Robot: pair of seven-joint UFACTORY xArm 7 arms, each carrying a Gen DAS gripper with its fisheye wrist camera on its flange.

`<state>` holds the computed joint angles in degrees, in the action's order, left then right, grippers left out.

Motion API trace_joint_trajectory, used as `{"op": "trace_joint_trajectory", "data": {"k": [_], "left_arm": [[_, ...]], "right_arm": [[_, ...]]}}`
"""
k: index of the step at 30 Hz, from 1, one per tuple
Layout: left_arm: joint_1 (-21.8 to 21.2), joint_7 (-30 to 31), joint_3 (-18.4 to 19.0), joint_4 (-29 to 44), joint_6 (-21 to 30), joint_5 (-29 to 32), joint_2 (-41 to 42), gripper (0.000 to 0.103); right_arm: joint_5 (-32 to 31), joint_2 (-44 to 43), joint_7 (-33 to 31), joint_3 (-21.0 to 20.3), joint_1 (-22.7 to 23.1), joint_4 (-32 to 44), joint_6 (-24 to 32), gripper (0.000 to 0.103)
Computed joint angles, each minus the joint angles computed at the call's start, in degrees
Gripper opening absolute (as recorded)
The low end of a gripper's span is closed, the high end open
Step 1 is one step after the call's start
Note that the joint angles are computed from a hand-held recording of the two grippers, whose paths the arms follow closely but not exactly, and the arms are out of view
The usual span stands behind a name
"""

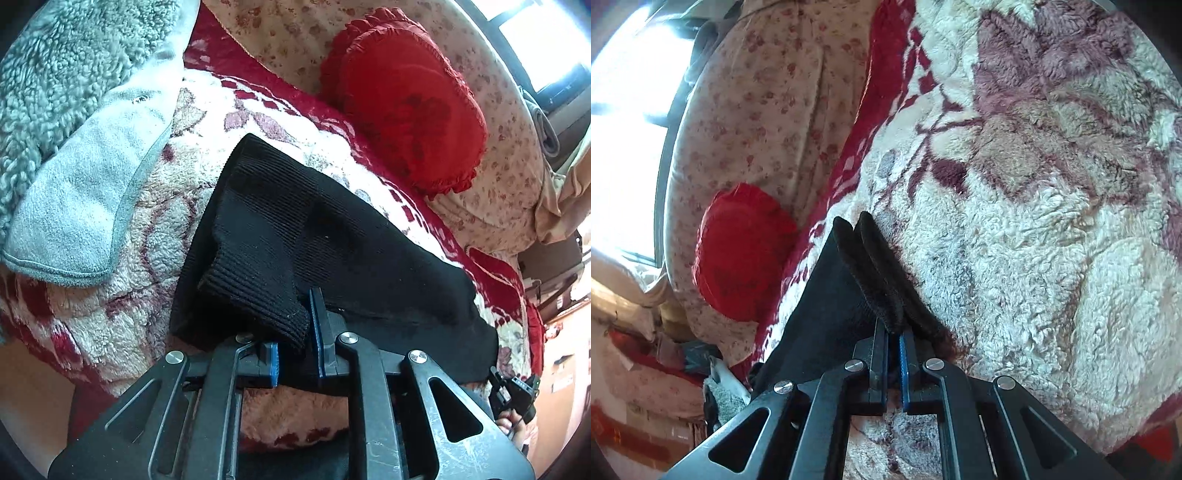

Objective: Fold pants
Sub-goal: 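Open the left gripper and release the pants onto the blanket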

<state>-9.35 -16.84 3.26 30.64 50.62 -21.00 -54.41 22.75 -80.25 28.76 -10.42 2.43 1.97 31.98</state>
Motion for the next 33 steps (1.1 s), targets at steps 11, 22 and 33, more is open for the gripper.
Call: {"op": "trace_joint_trajectory", "data": {"k": [11,22,33], "left_arm": [[4.01,-2.8,-8.44,0.47,-4.01,10.42,-13.07,0.018],[-3.54,-3.43,-8.23,-5.35,-5.09,10.89,-6.96,0.017],[-0.54,-3.26,-6.35,5.64,-12.26,12.6,9.29,0.017]], "right_arm": [[-14.71,-0.89,-0.1,14.28,4.0,5.8,-5.01,0.004],[-14.48,16.16,0.77,10.21,5.14,8.92,-2.28,0.003],[-15.1,30.86,-10.41,9.17,21.86,17.47,-20.12,0.005]]}}
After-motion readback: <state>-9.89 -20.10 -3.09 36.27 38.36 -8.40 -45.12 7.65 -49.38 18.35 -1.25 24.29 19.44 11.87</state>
